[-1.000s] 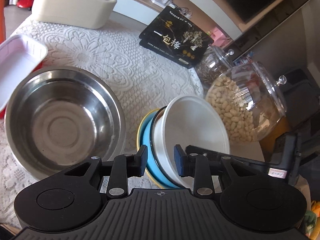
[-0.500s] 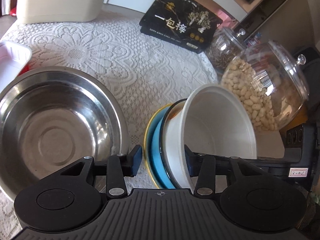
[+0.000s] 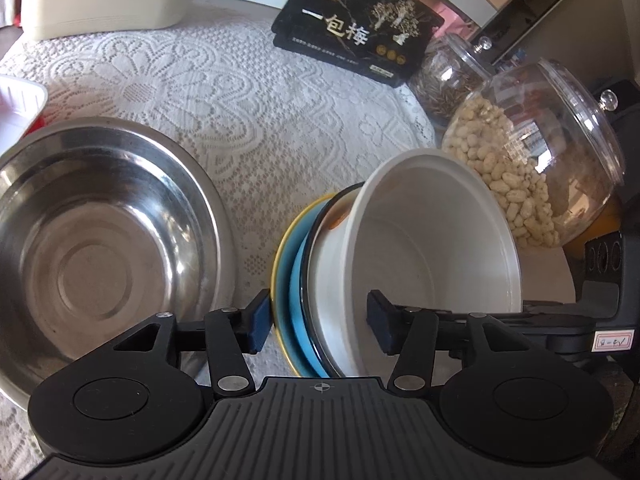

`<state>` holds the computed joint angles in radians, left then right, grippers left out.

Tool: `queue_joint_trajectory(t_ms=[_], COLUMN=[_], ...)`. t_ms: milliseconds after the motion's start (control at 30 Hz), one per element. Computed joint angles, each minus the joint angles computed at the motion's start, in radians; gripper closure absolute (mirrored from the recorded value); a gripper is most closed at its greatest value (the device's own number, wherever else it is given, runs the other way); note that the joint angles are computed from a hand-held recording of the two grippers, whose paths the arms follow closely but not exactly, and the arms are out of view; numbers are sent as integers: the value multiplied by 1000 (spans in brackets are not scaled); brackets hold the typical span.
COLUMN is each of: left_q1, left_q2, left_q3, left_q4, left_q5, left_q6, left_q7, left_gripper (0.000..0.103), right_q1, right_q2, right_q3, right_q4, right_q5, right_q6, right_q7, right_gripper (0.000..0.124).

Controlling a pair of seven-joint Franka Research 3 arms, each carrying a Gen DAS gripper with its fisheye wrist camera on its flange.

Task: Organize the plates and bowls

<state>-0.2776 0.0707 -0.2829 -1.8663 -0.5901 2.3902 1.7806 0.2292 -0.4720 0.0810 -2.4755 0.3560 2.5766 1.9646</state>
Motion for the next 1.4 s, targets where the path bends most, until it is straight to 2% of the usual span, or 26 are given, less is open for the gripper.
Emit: queue_joint_trajectory(t_ms=[167,200,267,367,433,533,600,633,667,733,867,967,1133,1200,1267,1400], left_q1=[9,13,20,26,32,63,101,111,107,91,82,92,118,131,149,170], left_q2=[-34,-54,-105,-188,-241,-289,-296,-291,-284,-267,-230,-195,-148,-124,-99,-76], left_q3=[4,11,33,82,110,128,124,131,149,184,200,190,182,181,178,150], left_q4=[-22,-35,-69,-124,-165,-221,-250,-253,-253,-250,-235,-223,-212,-192,-169,-148], left_q5=[-88,-119,-209,-312,-309,-161,-14,28,30,8,-26,-30,-80,-149,-213,-207], left_q6=[-28,-29,-20,17,81,197,247,242,227,192,140,127,73,35,-11,-21], left_q7=[87,113,179,234,225,82,-72,-124,-141,-142,-105,-86,-38,3,35,34], left_gripper=[49,49,57,57,57,57,57,57,57,57,57,57,56,59,66,62], right_q1=[-44,-66,-120,-197,-245,-272,-263,-259,-246,-168,3,54,123,134,140,164], right_q2=[-38,-52,-85,-133,-158,-168,-139,-114,-73,40,285,441,647,712,756,781], right_q3=[27,50,107,193,253,294,295,297,296,251,119,66,26,9,-2,-16], right_q4=[-18,-16,-1,39,68,107,135,152,184,274,508,677,895,966,1007,1037], right_q5=[-65,-112,-234,-422,-550,-667,-689,-693,-691,-638,-382,-251,-389,-369,-336,-350], right_q6=[-23,-24,-35,-64,-69,-13,54,84,96,67,-82,-216,-411,-476,-518,-545], right_q7=[50,70,115,182,229,278,293,297,288,207,49,25,69,67,66,44], right_gripper=[67,67,67,67,67,61,54,53,53,53,53,53,54,55,56,56])
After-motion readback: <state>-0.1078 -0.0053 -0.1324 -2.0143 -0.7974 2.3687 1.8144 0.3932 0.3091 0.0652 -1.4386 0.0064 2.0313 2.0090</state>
